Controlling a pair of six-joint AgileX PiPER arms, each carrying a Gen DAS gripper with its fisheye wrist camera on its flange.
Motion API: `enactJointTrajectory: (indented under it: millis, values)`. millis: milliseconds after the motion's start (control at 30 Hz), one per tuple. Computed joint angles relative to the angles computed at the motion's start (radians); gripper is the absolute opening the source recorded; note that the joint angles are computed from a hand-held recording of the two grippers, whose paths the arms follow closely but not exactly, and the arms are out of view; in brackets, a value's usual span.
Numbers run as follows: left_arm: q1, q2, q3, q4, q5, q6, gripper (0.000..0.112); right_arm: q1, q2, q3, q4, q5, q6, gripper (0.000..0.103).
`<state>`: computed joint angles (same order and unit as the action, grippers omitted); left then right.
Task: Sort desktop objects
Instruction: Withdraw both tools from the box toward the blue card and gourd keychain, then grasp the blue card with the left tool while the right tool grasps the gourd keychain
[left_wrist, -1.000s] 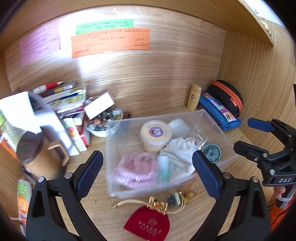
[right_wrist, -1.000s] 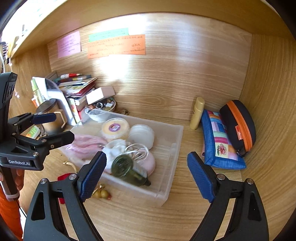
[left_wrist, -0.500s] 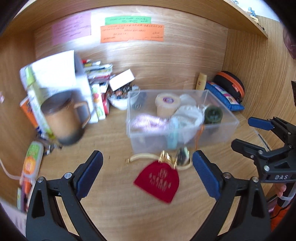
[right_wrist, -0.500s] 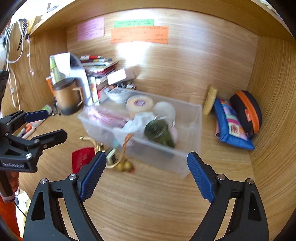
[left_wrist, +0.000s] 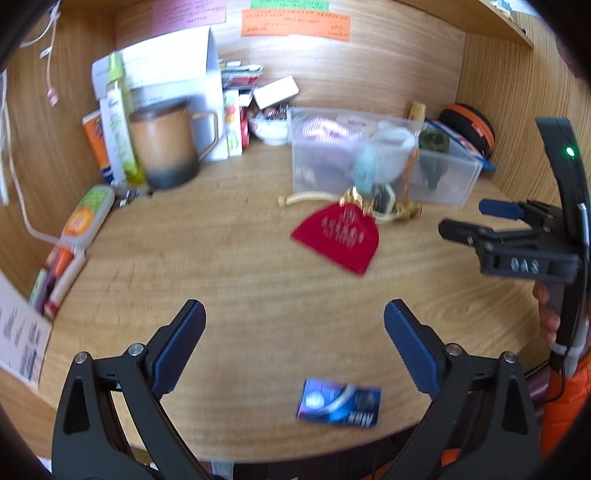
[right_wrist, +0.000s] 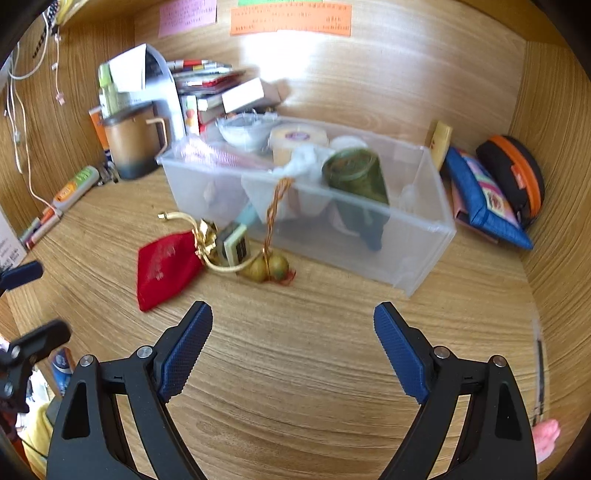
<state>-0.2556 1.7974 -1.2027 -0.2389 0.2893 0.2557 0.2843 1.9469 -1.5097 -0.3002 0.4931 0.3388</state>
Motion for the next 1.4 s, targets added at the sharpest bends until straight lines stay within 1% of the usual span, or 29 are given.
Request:
enactJointTrajectory:
  millis: [67, 133, 200, 267, 300, 367, 400, 433, 500, 533, 567, 633, 700, 767, 867, 967, 1000, 1033, 1100, 1133, 1167, 1267, 1300, 1333, 1367, 1400]
  values:
    - [-0.005, -0.02, 0.045, 0.032, -0.017, -0.027, 0.098, 0.001, 0.008, 0.004, -0.006, -0.007, 0.016, 0.088]
    - [-0.012, -0.04, 0.082, 0.014, -0.04, 0.003, 0.098, 0.0, 0.013, 0.005, -0.003, -0.013, 0.016, 0.088]
    - [-0.022, -0.053, 0.1, -0.027, -0.054, 0.073, 0.098, 0.005, 0.026, -0.009, -0.033, -0.008, 0.035, 0.088]
    - [-0.018, -0.058, 0.108, -0.139, -0.042, 0.206, 0.098, 0.011, 0.047, -0.039, -0.069, 0.01, 0.052, 0.088]
    - [-0.02, -0.06, 0.113, -0.16, -0.041, 0.237, 0.098, 0.011, 0.055, -0.05, -0.072, 0.019, 0.05, 0.088]
    - [-0.024, -0.06, 0.123, -0.116, -0.059, 0.195, 0.098, 0.009, 0.073, -0.08, -0.058, 0.039, 0.024, 0.088]
    - [-0.017, -0.057, 0.124, -0.128, -0.053, 0.19, 0.098, 0.004, 0.082, -0.097, -0.034, 0.047, -0.003, 0.088]
    - [-0.003, -0.055, 0.122, -0.18, -0.034, 0.217, 0.098, -0.001, 0.09, -0.112, -0.009, 0.054, -0.029, 0.088]
    - [0.033, -0.05, 0.128, -0.338, -0.005, 0.335, 0.098, -0.007, 0.1, -0.125, 0.026, 0.052, -0.067, 0.088]
    - [0.041, -0.052, 0.138, -0.372, -0.005, 0.347, 0.098, -0.009, 0.107, -0.137, 0.042, 0.054, -0.088, 0.088]
    - [0.042, -0.055, 0.145, -0.368, -0.012, 0.332, 0.098, -0.011, 0.114, -0.147, 0.056, 0.054, -0.109, 0.088]
    - [0.032, -0.071, 0.168, -0.312, -0.041, 0.251, 0.098, -0.012, 0.134, -0.174, 0.074, 0.063, -0.142, 0.088]
    - [0.026, -0.085, 0.186, -0.31, -0.055, 0.235, 0.098, -0.014, 0.156, -0.202, 0.095, 0.074, -0.172, 0.088]
    - [0.011, -0.097, 0.202, -0.264, -0.073, 0.185, 0.098, -0.019, 0.177, -0.228, 0.124, 0.085, -0.203, 0.088]
    - [-0.019, -0.098, 0.208, -0.093, -0.092, 0.02, 0.098, -0.034, 0.199, -0.26, 0.189, 0.102, -0.255, 0.087]
    - [-0.044, -0.086, 0.202, 0.106, -0.095, -0.165, 0.098, -0.039, 0.198, -0.266, 0.207, 0.084, -0.267, 0.087]
    - [-0.048, -0.08, 0.199, 0.142, -0.095, -0.196, 0.098, -0.038, 0.202, -0.273, 0.206, 0.089, -0.267, 0.087]
    - [-0.053, -0.076, 0.199, 0.199, -0.097, -0.25, 0.098, -0.037, 0.209, -0.285, 0.208, 0.1, -0.271, 0.086]
    - [-0.054, -0.07, 0.201, 0.265, -0.099, -0.314, 0.098, -0.036, 0.227, -0.32, 0.225, 0.138, -0.296, 0.085]
    - [-0.055, -0.071, 0.211, 0.333, -0.114, -0.378, 0.098, -0.034, 0.237, -0.338, 0.228, 0.156, -0.305, 0.081]
    - [-0.054, -0.071, 0.216, 0.36, -0.122, -0.402, 0.098, -0.033, 0.241, -0.344, 0.228, 0.163, -0.306, 0.077]
    - [-0.04, -0.078, 0.236, 0.327, -0.155, -0.363, 0.092, -0.031, 0.266, -0.388, 0.231, 0.201, -0.315, 0.072]
    - [-0.039, -0.08, 0.241, 0.349, -0.163, -0.385, 0.087, -0.033, 0.277, -0.407, 0.244, 0.215, -0.324, 0.071]
    - [-0.037, -0.081, 0.243, 0.403, -0.17, -0.444, 0.08, -0.037, 0.277, -0.407, 0.255, 0.212, -0.333, 0.067]
    - [-0.031, -0.08, 0.243, 0.459, -0.175, -0.508, 0.077, -0.039, 0.281, -0.415, 0.257, 0.217, -0.333, 0.066]
    - [-0.025, -0.079, 0.243, 0.479, -0.18, -0.532, 0.075, -0.04, 0.283, -0.419, 0.261, 0.218, -0.335, 0.066]
